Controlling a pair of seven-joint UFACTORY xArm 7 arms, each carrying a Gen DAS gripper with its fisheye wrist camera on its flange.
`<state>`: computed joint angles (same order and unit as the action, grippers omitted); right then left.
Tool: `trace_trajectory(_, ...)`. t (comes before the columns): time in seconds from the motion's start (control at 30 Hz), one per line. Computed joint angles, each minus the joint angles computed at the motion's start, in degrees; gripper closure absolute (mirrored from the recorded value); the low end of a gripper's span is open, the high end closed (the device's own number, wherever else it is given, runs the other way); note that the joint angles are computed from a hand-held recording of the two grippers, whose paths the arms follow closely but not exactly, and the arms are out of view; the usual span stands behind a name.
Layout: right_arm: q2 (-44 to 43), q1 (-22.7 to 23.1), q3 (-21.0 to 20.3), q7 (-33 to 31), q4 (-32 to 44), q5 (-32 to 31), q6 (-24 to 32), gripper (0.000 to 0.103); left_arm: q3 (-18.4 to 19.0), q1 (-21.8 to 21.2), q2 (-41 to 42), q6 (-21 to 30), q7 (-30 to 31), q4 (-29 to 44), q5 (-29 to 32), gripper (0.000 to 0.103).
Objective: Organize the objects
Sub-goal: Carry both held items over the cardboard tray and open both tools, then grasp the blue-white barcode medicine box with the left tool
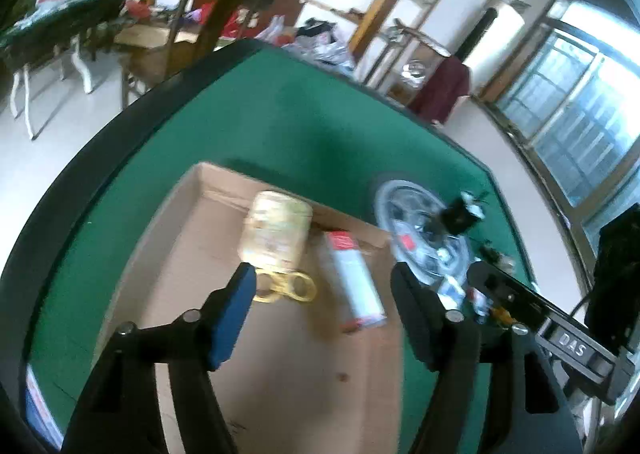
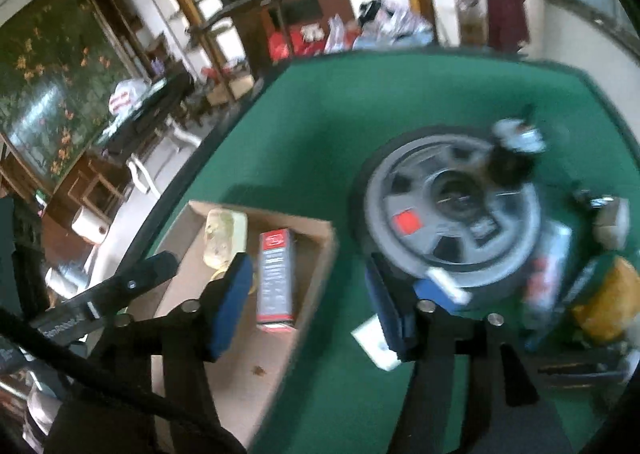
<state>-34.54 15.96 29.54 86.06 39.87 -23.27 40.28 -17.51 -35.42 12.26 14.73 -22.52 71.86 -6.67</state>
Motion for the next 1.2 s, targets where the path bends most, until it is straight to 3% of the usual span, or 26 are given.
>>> trace_trajectory(0.13, -8.26, 1.90, 0.76, 1.44, -3.69, 1.47, 6.08, 0.043, -0.92, -2.88, 0.95, 0.77, -0.08, 2.25, 2.33, 0.037)
trace_trajectory(0.3, -19.48, 5.64, 0.68, 1.74, -10.98, 5.17, 11.67, 0.043, 2.78, -11.28, 6.00, 5.35, -5.72, 9.67, 14.82, 0.037)
trace_trajectory(0.67, -40.49, 10.29, 2.93, 2.06, -21.38, 9.20, 19.76, 0.043, 10.29, -24.75, 19.59, 22.21, -13.17, 29.69, 34.46, 0.037)
trace_trajectory(0.87, -46.83, 12.15, 3.21, 3.56, -25.40, 11.27, 20.39, 0.043, 10.94, -26.18, 26.06, 29.08, -11.46, 38.44, 35.17, 0.037)
trace_trajectory(1.2, -54.84, 13.20, 4.56, 5.71, -27.84, 12.58, 23.61, 0.043, 12.05, -28.47, 31.65, 32.51, -8.21, 45.92, 32.63, 0.037)
